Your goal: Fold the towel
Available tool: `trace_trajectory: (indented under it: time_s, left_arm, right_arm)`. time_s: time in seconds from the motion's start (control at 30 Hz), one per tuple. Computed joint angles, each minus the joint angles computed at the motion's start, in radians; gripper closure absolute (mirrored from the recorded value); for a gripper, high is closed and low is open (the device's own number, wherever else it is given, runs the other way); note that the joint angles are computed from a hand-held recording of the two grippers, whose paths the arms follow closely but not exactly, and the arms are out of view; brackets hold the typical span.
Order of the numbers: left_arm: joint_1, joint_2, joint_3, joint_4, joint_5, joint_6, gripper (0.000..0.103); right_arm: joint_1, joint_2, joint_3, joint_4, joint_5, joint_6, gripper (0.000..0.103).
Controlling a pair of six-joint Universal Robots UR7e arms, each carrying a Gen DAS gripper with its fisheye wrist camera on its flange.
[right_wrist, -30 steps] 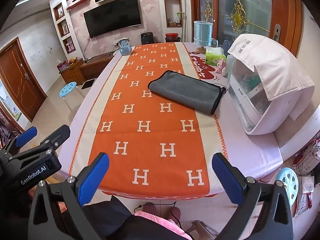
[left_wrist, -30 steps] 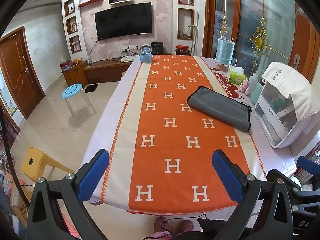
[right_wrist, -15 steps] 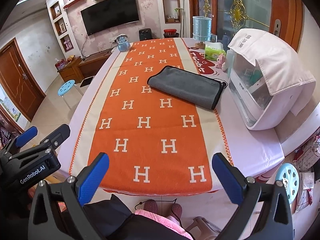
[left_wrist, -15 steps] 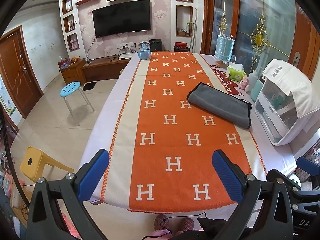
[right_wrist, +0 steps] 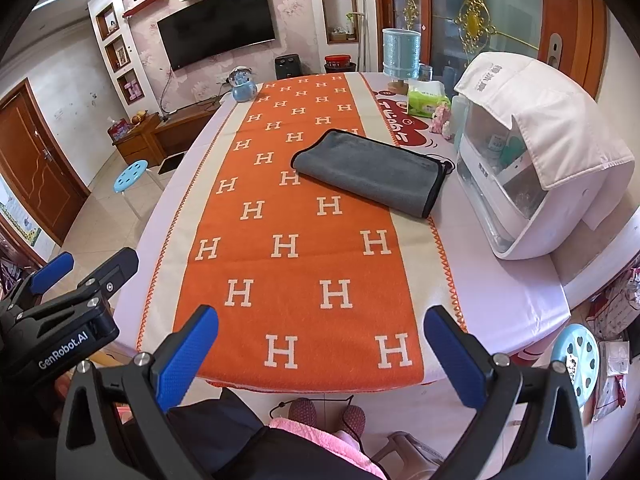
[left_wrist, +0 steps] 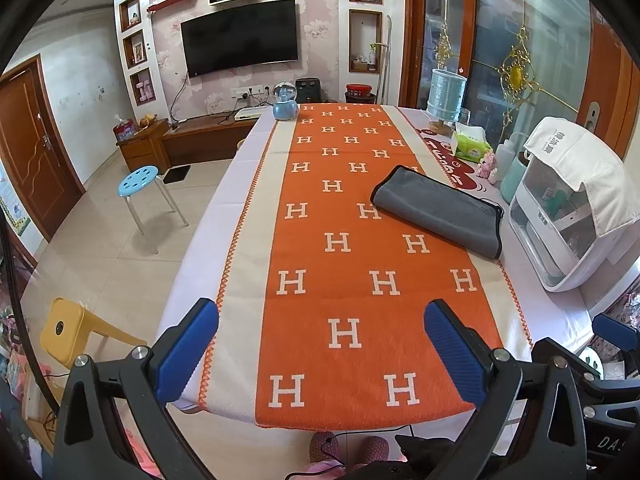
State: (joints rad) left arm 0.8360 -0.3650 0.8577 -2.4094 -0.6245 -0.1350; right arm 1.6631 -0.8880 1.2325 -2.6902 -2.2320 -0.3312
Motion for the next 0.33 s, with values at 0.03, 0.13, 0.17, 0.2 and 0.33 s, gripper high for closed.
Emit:
trace_trajectory:
  time_s: [0.03,0.13,0.17,0.2,0.33]
  left_arm:
    - [0.000,0.001,-0.001,0.000,0.000,0.001,0.001]
    - [0.004,0.015,-0.029,0.012,-0.004,0.008,0.001]
    - [0.004,0.021,-0.040,0.019,-0.004,0.009,0.001]
    - [0.005,0.028,-0.053,0.025,-0.004,0.011,0.001]
    - [0.007,0.049,-0.091,0.045,-0.004,0.017,0.001]
  right_arm:
    - [-0.001,0.001,-0.001,0.002,0.000,0.001,0.000]
    - [-0.005,0.003,-0.009,0.007,0.001,0.003,0.000]
    - [-0.006,0.004,-0.009,0.006,0.001,0.003,0.000]
    - [-0.008,0.006,-0.015,0.011,0.002,0.003,0.000]
    - [-0.013,0.011,-0.031,0.022,0.003,0.004,0.000]
